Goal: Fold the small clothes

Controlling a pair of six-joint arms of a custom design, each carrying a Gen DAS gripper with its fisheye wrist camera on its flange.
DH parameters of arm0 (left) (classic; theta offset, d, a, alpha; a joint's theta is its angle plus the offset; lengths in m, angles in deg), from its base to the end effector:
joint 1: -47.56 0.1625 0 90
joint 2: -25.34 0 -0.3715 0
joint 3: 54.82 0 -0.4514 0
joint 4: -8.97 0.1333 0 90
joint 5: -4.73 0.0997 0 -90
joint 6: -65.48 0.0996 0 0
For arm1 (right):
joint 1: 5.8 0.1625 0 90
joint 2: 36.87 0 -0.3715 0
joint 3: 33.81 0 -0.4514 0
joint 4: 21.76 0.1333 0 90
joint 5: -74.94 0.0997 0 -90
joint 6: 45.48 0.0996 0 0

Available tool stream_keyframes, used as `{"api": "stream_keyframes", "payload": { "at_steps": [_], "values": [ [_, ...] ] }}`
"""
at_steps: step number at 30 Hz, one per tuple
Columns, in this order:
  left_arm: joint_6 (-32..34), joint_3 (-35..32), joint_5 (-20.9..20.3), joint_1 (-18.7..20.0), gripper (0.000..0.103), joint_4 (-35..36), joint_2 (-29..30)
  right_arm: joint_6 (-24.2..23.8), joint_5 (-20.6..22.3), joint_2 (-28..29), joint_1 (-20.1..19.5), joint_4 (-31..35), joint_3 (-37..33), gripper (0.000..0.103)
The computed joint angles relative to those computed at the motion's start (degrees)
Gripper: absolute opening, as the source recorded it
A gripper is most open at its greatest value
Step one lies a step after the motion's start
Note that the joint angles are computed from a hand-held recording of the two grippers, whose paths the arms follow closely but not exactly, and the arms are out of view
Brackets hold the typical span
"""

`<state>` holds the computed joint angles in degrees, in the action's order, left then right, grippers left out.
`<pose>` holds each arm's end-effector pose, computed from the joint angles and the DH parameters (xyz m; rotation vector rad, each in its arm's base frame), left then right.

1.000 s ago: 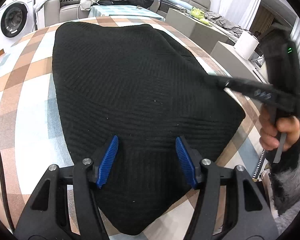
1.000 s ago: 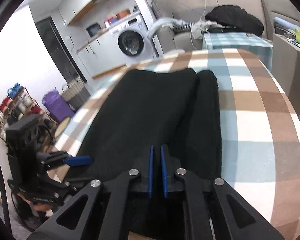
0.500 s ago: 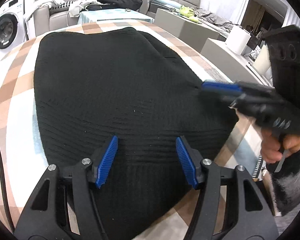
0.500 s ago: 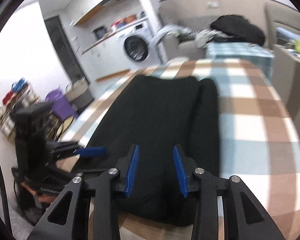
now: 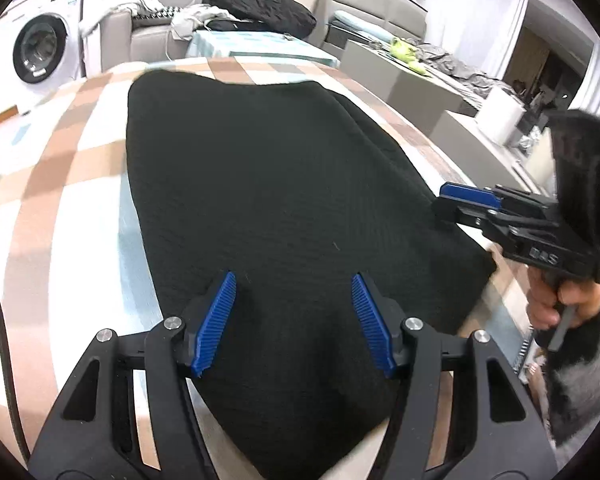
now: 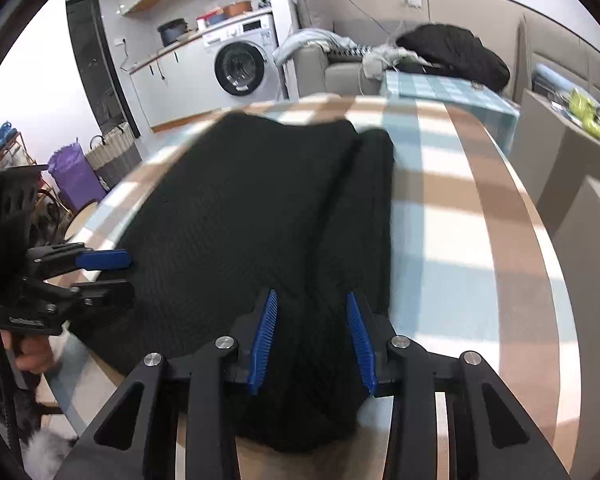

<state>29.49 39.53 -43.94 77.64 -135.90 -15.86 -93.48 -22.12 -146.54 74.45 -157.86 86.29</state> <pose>-0.4645 -0.4991 -0.0258 0.5205 2.5264 -0.7484 0.0418 -0.4714 0.4084 0.8208 -2.5281 0.6695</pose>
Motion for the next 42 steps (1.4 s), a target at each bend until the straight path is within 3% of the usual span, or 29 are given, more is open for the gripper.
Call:
{"api": "stream_keyframes", "payload": {
  "at_steps": [4,7,10,14,19,22,26,28,29,34,38,40,42],
  "values": [
    [1.4,-4.8,3.5,1.8,0.058,5.4,2.5,0.1,-2.5,6.0,3.1,-2.1,-2.0,0.038],
    [0.7,-4.7,1.7,3.4,0.058,5.7,1.9,-0.3,-9.4,10.0,4.3,-5.7,-3.1,0.037],
    [2.2,-3.4,0.9,3.5,0.058,3.6,1.1,2.4,-7.2,9.0,2.3,-0.7,-4.8,0.037],
    [2.5,-3.1,1.7,3.2,0.058,1.9,0.7,3.0,-7.2,8.6,2.6,3.9,-6.6,0.038],
    [3.4,-3.7,1.7,4.7,0.058,-1.0,1.3,5.5,-4.4,11.7,3.5,1.4,-8.2,0.038],
    [2.3,-2.7,1.2,5.2,0.058,-0.7,0.4,5.0,-9.5,15.0,4.7,1.3,-9.2,0.038],
    [-0.4,2.2,2.4,3.3,0.058,-1.8,-3.2,4.2,-8.8,11.2,4.0,2.6,-7.9,0.040],
    [-3.6,4.6,2.7,2.5,0.058,-1.2,-5.2,4.2,-10.2,8.9,3.6,2.0,-6.7,0.057],
    [-5.5,5.5,2.7,2.2,0.058,-0.3,-5.9,4.7,-9.7,8.0,2.8,2.4,-6.6,0.058],
    [-9.8,7.5,2.2,1.2,0.058,1.1,-7.2,10.0,-5.2,5.7,-0.3,9.0,-7.3,0.059],
    [-11.5,7.7,1.8,1.1,0.056,2.4,-7.2,8.6,-5.0,4.8,-0.6,6.8,-5.0,0.058],
    [-13.0,6.6,2.0,1.4,0.038,4.3,-6.3,8.2,-4.6,4.5,-0.6,7.6,-4.5,0.049],
    [-13.0,6.2,2.8,1.6,0.034,4.4,-5.9,7.7,-5.0,4.1,-0.2,5.9,-3.3,0.045]
  ]
}}
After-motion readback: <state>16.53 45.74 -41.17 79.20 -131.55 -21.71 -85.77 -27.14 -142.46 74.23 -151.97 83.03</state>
